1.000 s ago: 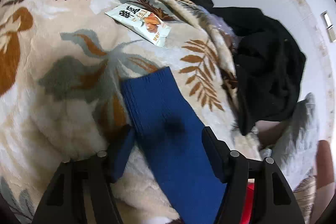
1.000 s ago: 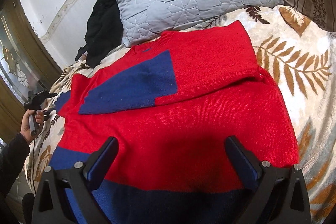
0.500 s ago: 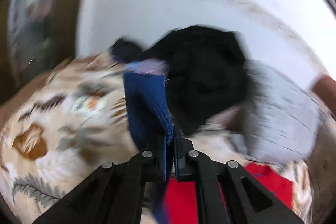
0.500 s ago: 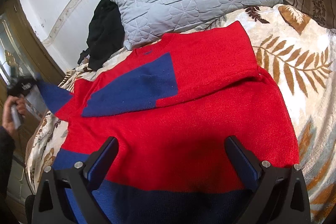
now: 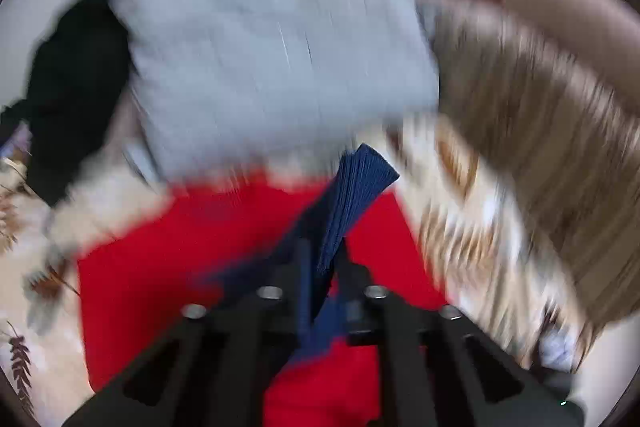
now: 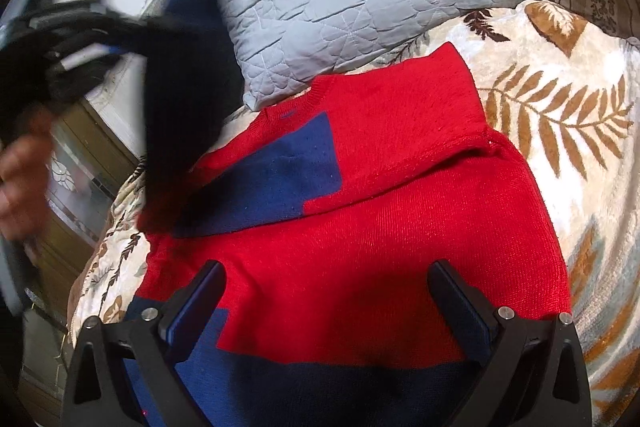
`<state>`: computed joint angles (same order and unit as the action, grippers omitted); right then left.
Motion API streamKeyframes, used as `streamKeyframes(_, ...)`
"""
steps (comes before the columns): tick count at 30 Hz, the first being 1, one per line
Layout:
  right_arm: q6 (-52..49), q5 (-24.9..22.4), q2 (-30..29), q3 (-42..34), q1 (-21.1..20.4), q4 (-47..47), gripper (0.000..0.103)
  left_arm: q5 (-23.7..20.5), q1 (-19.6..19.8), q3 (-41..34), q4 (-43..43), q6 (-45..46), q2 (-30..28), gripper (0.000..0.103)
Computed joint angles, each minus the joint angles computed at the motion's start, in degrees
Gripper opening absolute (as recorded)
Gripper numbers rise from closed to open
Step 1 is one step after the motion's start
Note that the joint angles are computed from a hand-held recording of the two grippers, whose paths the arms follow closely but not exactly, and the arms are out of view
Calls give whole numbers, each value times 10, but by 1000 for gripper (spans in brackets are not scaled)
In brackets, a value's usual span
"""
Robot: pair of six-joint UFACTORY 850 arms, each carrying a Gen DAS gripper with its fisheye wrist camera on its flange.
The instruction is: Fold small clothes
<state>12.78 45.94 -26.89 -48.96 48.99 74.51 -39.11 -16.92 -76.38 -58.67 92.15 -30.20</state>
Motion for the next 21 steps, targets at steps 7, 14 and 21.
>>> streamKeyframes(7, 29, 14, 7, 10, 4, -14, 103, 56, 84, 4, -34, 9, -17, 47)
streamKeyframes(14, 102, 22, 58, 42, 6, 3, 102, 52, 185, -30, -82, 13, -65, 55)
streamKeyframes(21, 99, -94, 90, 51, -68, 39, 100, -12, 225, -57, -118, 4, -109, 55)
